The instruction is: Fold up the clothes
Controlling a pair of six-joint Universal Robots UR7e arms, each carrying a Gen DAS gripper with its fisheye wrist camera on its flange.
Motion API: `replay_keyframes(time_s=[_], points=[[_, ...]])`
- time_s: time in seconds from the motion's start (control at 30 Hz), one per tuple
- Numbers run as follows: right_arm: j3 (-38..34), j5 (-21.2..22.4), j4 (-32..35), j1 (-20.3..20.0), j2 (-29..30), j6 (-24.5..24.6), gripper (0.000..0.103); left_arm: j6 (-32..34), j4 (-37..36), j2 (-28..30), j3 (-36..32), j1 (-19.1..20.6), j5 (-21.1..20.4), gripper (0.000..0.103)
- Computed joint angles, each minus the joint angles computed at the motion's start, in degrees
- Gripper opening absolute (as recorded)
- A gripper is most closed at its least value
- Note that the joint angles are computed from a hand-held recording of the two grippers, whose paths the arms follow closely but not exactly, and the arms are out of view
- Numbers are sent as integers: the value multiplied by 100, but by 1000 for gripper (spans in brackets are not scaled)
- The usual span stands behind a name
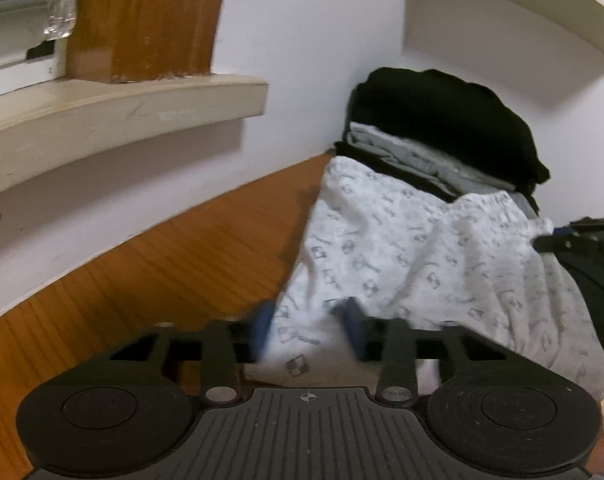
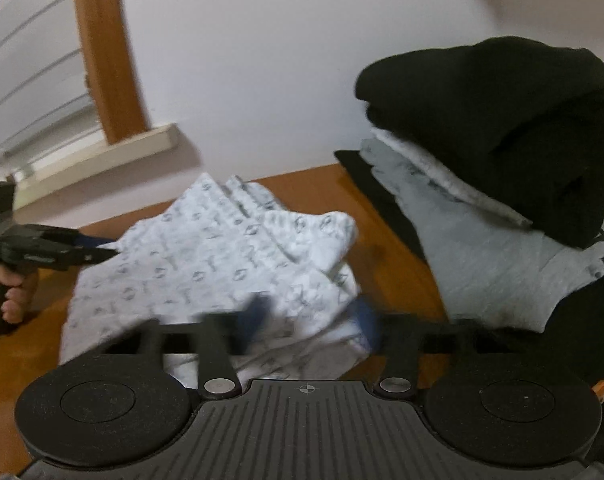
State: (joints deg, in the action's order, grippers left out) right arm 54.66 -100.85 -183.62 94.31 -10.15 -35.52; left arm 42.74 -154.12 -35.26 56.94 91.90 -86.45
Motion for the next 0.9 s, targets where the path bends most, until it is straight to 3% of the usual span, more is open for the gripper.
replay_keyframes(time_s=[0.03, 0.13, 0.2, 0.23, 0.3, 0.37, 0.47, 0.6, 0.67, 0.7, 0.9], points=[[60, 61, -253, -1, 3, -50, 15, 21, -178, -8, 72, -17, 55, 5], [-75, 164, -1371, 24, 231, -265, 12, -70, -700, -52, 254, -39, -18, 5], [-542, -138, -1173, 70, 474, -222, 12, -118, -678, -81, 274, -57, -42, 5], [-796, -291, -1047, 94, 602, -199, 14, -58, -696, -89, 302, -72, 6, 5], [-1202, -678, -635, 138, 804, -164, 28, 16, -743, -87, 346, -95, 114, 8], [-1203, -856, -827, 179, 875, -320, 38, 66, -773, -85, 373, -108, 190, 8], [-749, -856, -1496, 243, 758, -512, 49, 169, -958, -131, 483, -139, 267, 23], [-78, -730, -1862, 367, 516, -737, 59, 254, -1231, -252, 650, -173, 206, 24], [181, -585, -1775, 428, 431, -835, 63, 362, -1367, -311, 749, -192, 184, 45], [262, -515, -1680, 464, 417, -886, 63, 431, -1406, -343, 803, -199, 158, 48], [142, -302, -936, 666, 644, -1177, 67, 706, -1122, -480, 1030, -218, -87, 49]])
